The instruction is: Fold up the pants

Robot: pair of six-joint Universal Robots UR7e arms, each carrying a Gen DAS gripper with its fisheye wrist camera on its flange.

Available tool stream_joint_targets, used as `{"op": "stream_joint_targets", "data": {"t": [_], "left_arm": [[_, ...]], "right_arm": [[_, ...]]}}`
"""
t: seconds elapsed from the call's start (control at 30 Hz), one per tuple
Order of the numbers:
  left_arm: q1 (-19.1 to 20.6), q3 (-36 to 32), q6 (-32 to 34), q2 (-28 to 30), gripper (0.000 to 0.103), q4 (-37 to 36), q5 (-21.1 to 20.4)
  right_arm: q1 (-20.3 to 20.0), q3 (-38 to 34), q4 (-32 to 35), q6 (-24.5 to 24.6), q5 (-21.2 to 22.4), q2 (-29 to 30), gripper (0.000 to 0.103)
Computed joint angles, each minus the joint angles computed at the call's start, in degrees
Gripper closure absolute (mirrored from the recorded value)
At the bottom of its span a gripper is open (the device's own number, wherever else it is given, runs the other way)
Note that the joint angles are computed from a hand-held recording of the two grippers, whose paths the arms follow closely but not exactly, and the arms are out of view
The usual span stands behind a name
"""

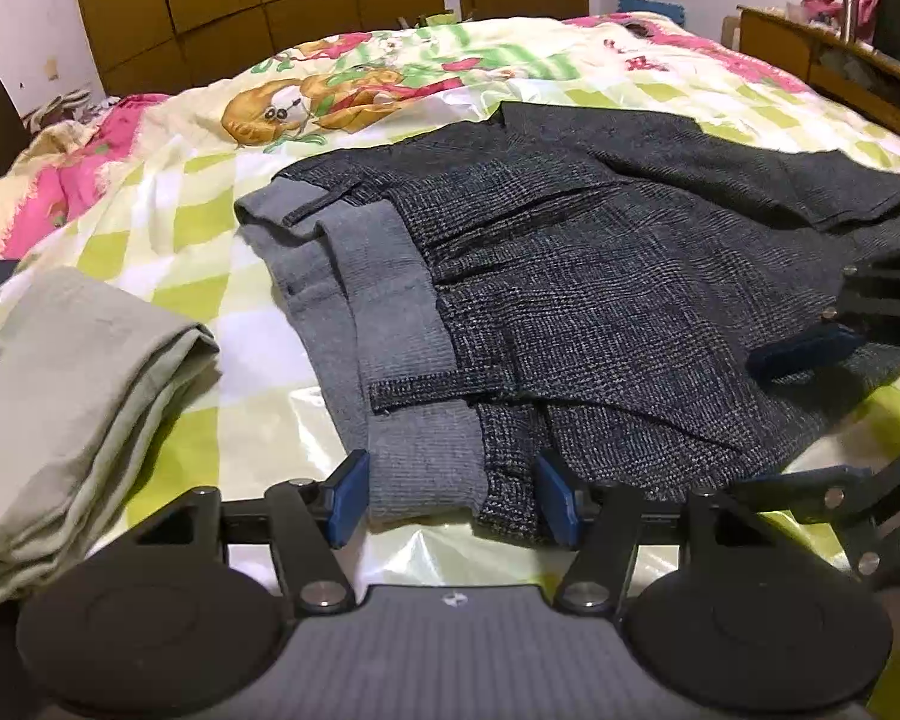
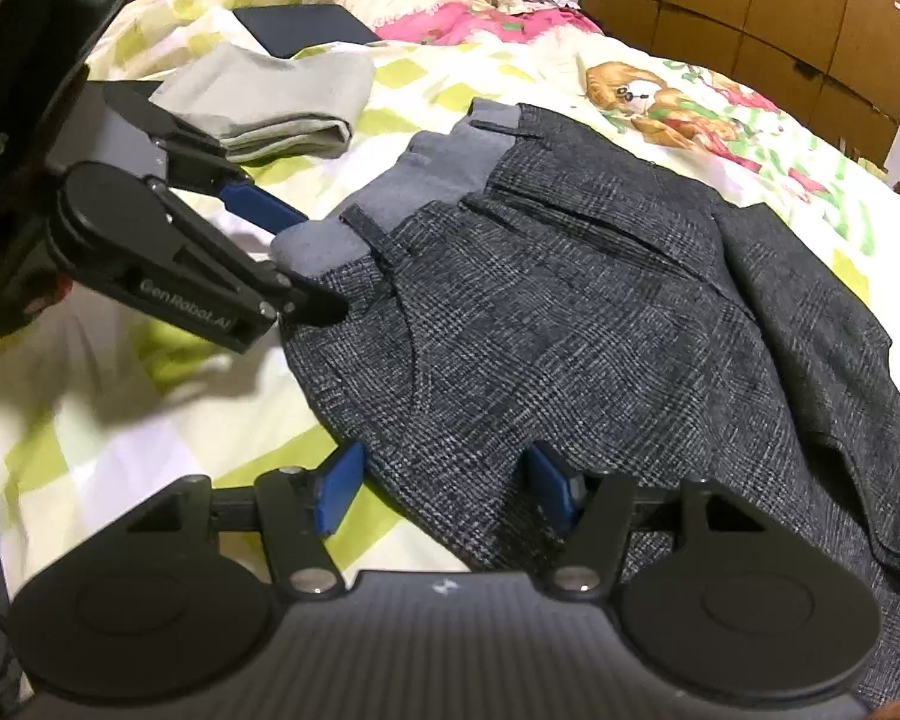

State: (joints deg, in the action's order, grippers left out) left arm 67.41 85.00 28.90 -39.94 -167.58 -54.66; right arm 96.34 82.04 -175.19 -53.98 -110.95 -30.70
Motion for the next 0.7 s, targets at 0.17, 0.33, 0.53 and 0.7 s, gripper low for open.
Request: {"op": "stream_joint_targets", "data": {"t": [0.17, 0.33, 0.53, 0.7], "left_arm": [[0.7, -0.69, 1.89, 1.09, 0.02, -1.31, -0.6], [0.33, -1.74, 3.32, 1.19, 0.033, 1.32, 0.43], [0.31, -0.25, 1.55, -1.17, 0.042, 4.09, -1.07], [-0.12, 1.53, 0.43, -3.97, 0.042, 7.25, -0.37]], "right_arm": [[0.35, -0.95, -0.93, -4.03, -0.51, 1.72, 0.039], [0.75, -4.56, 0.23, -2.1, -1.91, 4.26, 0.048], [1.54, -5.08, 6.78, 1.72, -1.98, 3.1, 0.073], [1.62, -4.9, 13.8, 8.76, 0.83, 1.09, 0.074]]}}
